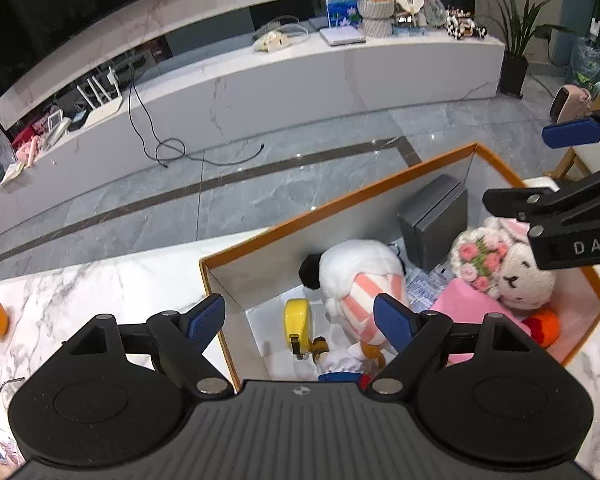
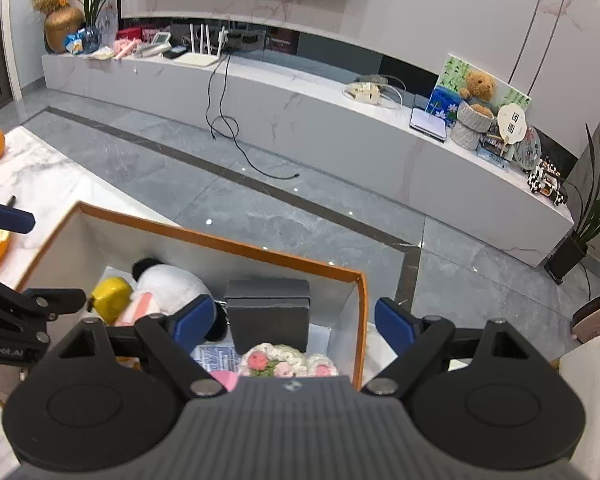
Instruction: Organize objects
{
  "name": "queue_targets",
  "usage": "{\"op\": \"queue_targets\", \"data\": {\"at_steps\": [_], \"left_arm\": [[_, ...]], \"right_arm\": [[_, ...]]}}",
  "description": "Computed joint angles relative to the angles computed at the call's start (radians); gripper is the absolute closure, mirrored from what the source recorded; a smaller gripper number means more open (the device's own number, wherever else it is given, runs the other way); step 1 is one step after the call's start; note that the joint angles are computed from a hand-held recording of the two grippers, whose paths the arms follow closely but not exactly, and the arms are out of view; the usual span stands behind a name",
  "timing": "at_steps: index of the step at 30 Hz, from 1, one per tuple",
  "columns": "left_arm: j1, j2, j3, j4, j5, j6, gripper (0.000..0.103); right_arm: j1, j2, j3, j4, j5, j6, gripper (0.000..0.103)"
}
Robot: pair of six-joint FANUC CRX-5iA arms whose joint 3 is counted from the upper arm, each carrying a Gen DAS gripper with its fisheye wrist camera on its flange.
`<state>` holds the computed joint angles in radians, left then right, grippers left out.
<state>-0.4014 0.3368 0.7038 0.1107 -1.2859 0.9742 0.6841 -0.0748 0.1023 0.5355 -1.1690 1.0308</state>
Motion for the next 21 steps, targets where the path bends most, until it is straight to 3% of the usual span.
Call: {"op": "queue_targets", "data": {"at_steps": [21], "left_arm": [[0.059,-0.173,-0.25,0.191,0.146,0.005,0.007]], "right_arm": [[0.135,-0.121,-0.093,0.147,-0.036,-0.23,0.007]]}}
